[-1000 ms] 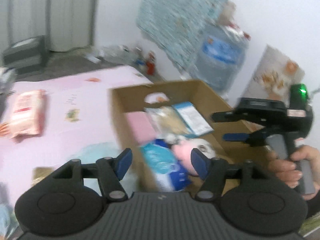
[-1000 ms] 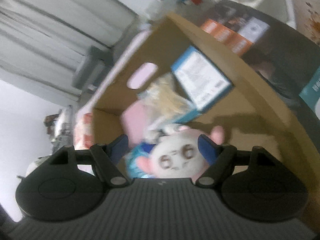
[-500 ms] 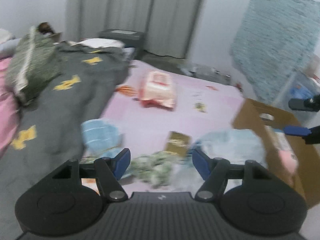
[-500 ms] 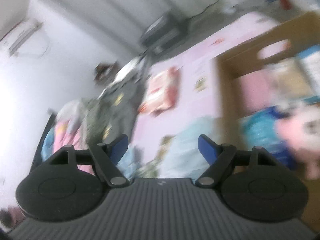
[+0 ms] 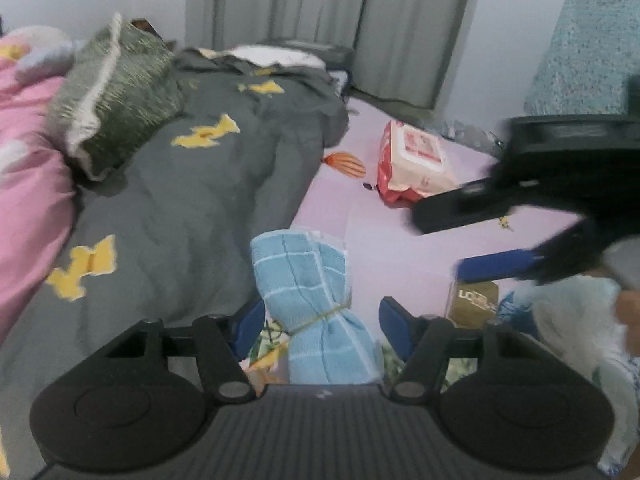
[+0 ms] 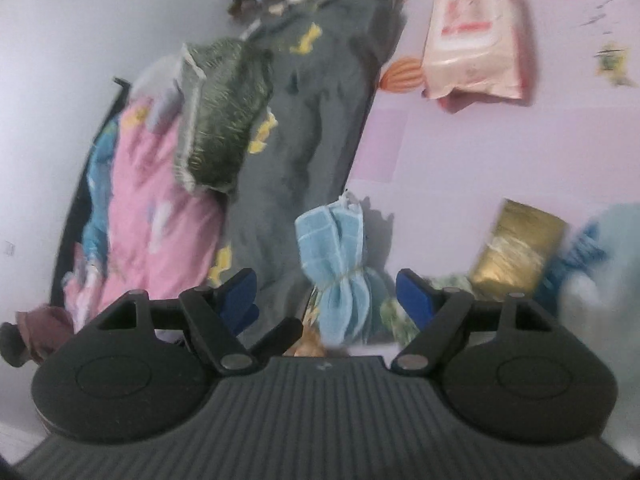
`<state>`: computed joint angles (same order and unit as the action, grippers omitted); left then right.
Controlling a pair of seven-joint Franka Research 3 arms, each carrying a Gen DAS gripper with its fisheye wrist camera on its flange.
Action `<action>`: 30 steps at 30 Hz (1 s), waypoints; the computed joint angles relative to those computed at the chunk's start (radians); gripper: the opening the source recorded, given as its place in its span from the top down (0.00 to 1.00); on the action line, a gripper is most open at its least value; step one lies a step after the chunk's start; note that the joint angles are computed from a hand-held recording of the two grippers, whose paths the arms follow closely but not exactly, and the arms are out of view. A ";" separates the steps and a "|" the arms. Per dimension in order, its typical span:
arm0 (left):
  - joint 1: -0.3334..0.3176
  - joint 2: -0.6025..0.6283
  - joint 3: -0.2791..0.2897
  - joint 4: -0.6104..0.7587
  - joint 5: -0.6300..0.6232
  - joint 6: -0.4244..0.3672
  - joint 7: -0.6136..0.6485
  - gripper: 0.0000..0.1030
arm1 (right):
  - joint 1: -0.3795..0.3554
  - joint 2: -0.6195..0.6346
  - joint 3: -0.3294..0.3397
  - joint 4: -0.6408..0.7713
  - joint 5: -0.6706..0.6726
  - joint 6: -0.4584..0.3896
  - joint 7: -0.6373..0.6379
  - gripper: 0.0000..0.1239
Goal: Organize soft objects
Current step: 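Move the right gripper back to the blue striped towel, then grasp the blue striped towel with the right gripper and lift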
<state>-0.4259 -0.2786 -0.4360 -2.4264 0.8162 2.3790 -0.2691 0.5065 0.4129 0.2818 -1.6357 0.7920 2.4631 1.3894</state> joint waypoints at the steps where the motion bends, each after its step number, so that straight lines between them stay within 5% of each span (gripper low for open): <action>1: 0.003 0.010 0.021 -0.003 -0.019 0.023 0.030 0.38 | 0.018 0.053 -0.010 0.062 -0.038 -0.020 0.035 0.37; 6: 0.027 0.073 0.089 -0.004 -0.149 0.114 0.168 0.41 | 0.069 0.274 -0.030 0.312 -0.170 -0.113 0.156 0.37; 11: 0.059 0.110 0.097 -0.012 -0.180 0.179 0.192 0.42 | 0.088 0.421 -0.020 0.480 -0.227 -0.185 0.209 0.41; 16: 0.068 0.136 0.086 0.014 -0.142 0.163 0.176 0.48 | 0.081 0.431 -0.002 0.486 -0.228 -0.167 0.166 0.47; 20: 0.063 0.150 0.087 0.035 -0.139 0.147 0.174 0.58 | 0.066 0.445 0.016 0.496 -0.195 -0.183 0.169 0.66; 25: 0.048 0.136 0.083 0.065 -0.140 0.092 0.186 0.63 | 0.059 0.403 0.019 0.445 -0.172 -0.157 0.167 0.78; 30: 0.032 0.075 0.052 0.084 -0.107 0.017 0.158 0.63 | 0.024 0.299 0.048 0.328 -0.101 -0.095 0.089 0.79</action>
<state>-0.3936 -0.2032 -0.3835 -2.3426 0.7090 2.3960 -0.1114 0.5304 0.7114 0.3297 -1.3076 0.6911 2.3681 1.4781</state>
